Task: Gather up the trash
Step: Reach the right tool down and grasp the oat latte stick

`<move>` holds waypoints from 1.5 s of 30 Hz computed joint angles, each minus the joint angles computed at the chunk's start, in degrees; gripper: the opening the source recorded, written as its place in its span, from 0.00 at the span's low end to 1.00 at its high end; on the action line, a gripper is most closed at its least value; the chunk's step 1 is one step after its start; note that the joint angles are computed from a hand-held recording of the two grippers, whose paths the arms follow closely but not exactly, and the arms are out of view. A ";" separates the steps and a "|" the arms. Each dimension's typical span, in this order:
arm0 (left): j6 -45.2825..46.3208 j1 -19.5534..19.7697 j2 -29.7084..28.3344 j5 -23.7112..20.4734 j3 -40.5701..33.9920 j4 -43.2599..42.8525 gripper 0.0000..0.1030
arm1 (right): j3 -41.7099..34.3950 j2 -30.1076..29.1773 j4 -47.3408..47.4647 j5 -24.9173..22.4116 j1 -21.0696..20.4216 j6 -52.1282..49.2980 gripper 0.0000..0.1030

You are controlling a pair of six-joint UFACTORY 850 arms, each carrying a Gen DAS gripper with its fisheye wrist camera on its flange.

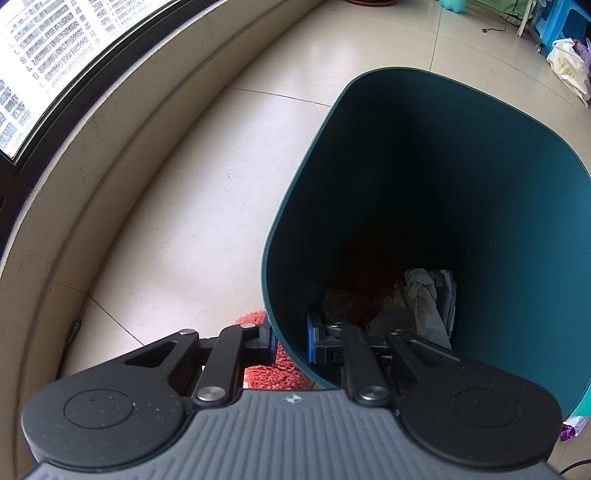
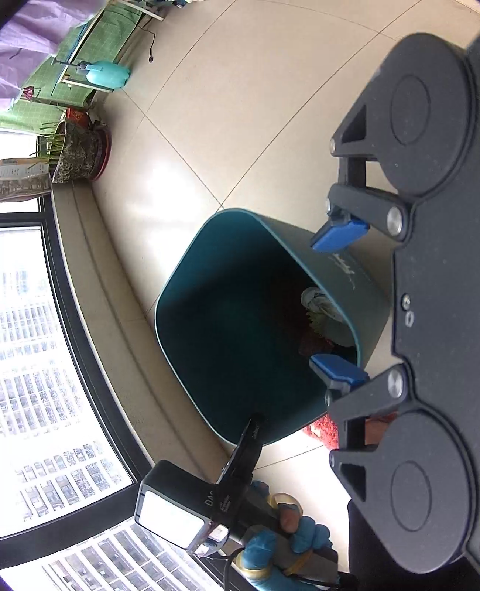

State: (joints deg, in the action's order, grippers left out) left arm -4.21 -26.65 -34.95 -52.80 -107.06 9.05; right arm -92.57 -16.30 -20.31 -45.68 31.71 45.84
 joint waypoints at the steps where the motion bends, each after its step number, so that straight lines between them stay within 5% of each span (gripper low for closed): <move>1: 0.04 0.00 -0.03 -0.04 -0.06 0.00 0.12 | 1.58 1.35 -0.18 -0.12 0.08 0.70 0.61; 16: -1.04 -0.42 -0.15 -0.29 -0.13 1.28 0.12 | 29.90 11.18 9.70 5.22 -1.55 8.81 0.67; 20: -1.40 -0.53 -0.21 -0.37 -0.13 1.49 0.12 | 35.67 10.96 17.79 10.33 -2.02 4.08 0.80; 31: -1.53 -0.83 0.22 0.64 0.98 2.40 0.12 | 40.84 5.70 23.32 13.73 -0.60 11.01 0.80; 45: -2.09 -1.05 0.43 0.99 1.60 2.73 0.12 | 41.94 5.20 21.14 12.18 1.75 15.65 0.63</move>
State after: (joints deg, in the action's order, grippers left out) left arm -6.29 -27.70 -34.52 -51.81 -105.45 11.78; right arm -50.62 -11.09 0.83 -33.49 33.46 61.49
